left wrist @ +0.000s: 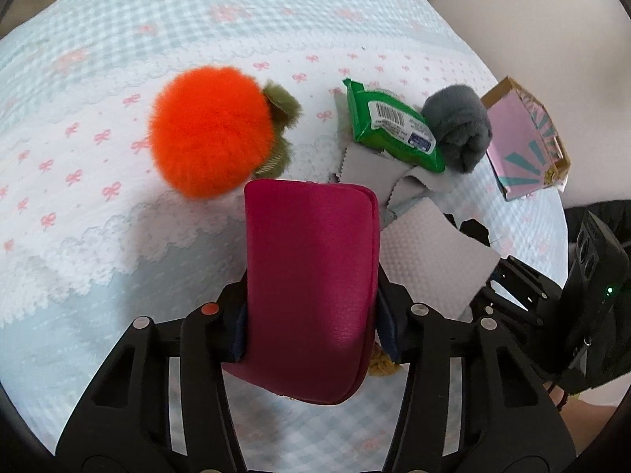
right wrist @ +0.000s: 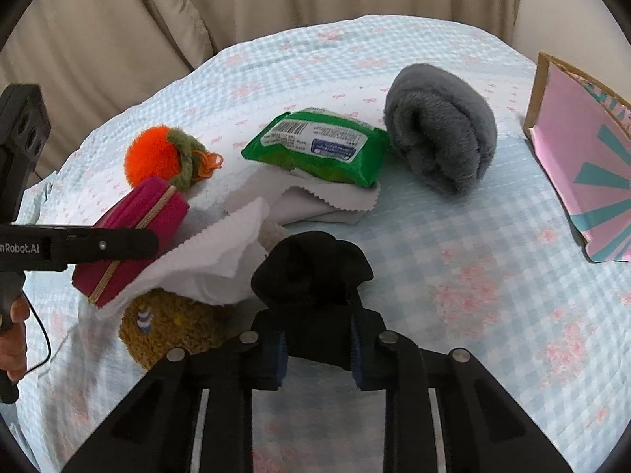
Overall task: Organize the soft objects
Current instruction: 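Lift the pink pouch with the left tool while the right tool lifts the black sock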
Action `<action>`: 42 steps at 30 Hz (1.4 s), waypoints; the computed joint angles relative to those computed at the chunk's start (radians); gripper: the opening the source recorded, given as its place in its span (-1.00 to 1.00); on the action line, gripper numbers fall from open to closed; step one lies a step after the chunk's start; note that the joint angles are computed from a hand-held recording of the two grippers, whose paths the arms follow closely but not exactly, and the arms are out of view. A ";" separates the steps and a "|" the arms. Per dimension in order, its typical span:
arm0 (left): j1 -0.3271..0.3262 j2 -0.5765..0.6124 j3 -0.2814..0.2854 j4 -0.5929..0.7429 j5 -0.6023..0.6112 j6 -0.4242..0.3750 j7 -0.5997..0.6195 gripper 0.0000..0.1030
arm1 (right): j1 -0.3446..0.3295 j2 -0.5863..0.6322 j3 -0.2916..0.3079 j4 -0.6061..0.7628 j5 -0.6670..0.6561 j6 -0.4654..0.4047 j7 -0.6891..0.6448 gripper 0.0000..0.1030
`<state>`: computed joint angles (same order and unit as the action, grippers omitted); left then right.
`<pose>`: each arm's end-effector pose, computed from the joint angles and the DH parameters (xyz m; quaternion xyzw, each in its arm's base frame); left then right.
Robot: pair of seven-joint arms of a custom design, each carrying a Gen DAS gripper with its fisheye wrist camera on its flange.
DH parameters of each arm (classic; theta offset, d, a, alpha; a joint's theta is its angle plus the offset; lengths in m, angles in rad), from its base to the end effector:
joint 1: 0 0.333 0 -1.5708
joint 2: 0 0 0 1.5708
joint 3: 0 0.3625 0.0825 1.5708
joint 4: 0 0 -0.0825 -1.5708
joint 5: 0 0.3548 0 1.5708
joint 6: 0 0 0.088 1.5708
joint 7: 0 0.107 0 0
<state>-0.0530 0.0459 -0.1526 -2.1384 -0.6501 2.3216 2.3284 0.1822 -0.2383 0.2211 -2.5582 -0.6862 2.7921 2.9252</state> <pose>0.5271 -0.1202 0.4640 0.4749 -0.8409 0.2508 0.0661 0.3839 0.1997 0.4565 -0.5482 0.7820 -0.1890 0.2284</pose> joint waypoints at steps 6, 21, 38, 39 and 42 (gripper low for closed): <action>0.003 -0.055 0.012 -0.017 -0.017 -0.011 -0.001 -0.13 | 0.011 -0.052 0.004 0.003 0.026 -0.059 -0.021 -0.57; -0.050 -0.256 0.048 0.091 0.044 -0.115 -0.170 -0.13 | 0.025 -0.281 0.013 0.192 0.243 -0.384 -0.230 -0.57; -0.244 -0.255 -0.135 0.327 0.297 -0.013 -0.696 -0.13 | -0.065 -0.523 -0.168 0.336 0.396 -0.574 -0.682 -0.57; -0.259 -0.234 -0.150 0.345 0.325 -0.008 -0.737 -0.13 | -0.068 -0.539 -0.200 0.329 0.404 -0.582 -0.735 -0.57; -0.310 -0.165 -0.194 0.403 0.411 0.007 -0.867 -0.13 | -0.089 -0.569 -0.268 0.329 0.430 -0.615 -0.857 -0.57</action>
<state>-0.3633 -0.1195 -0.3466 -1.7351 -0.2388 2.3286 1.4612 0.0934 -0.8078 -0.0466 -2.2295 -0.2564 2.1775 2.0683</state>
